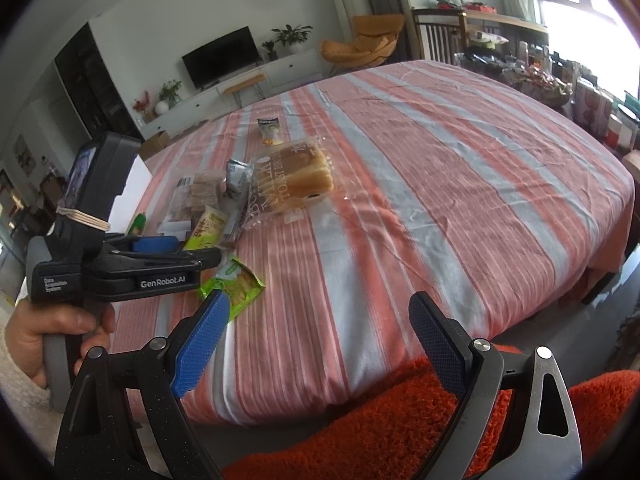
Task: Organize snacks
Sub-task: 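Grasp the cream-and-green bread bag with the left gripper while the right gripper grasps the green cracker packet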
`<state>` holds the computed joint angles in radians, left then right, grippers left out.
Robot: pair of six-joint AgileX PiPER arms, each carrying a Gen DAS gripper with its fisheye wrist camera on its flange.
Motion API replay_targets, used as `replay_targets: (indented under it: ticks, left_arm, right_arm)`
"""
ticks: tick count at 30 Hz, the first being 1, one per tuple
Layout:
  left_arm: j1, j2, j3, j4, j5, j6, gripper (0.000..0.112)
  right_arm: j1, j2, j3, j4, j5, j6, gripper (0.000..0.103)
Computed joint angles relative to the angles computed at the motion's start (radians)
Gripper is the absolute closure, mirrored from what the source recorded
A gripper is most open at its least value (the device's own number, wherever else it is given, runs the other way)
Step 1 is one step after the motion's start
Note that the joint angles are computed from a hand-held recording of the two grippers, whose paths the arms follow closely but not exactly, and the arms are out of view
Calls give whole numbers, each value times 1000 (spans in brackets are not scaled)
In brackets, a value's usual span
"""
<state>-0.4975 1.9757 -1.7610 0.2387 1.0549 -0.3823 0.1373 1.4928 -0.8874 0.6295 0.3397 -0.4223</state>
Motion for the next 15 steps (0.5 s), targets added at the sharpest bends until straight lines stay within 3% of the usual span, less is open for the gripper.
replay_targets:
  ticks: [1,4,6,9,13,15]
  left_arm:
    - [5,-1,9,-8,-4,1,84]
    - [34,-66,109,-55,-54,7,85]
    - [53,-126,178,-84,-70,19,85]
    - [96,-232,297,-146,-102,45,85]
    - [133,-339,419,-193,-142,52,85]
    - [145,-380,451,-217,-160,58,85]
  right_arm:
    - [-2,2,-1,5,3,-4,10]
    - [-12,8,-12,34,31,-45,10]
    - [-41,37,-58,92,122,-129,10]
    - [-76,120,-191,163,339,-284,10]
    - [69,302,-491,-140,555,-153,10]
    - [153,399,-630,-275,612,-91,10]
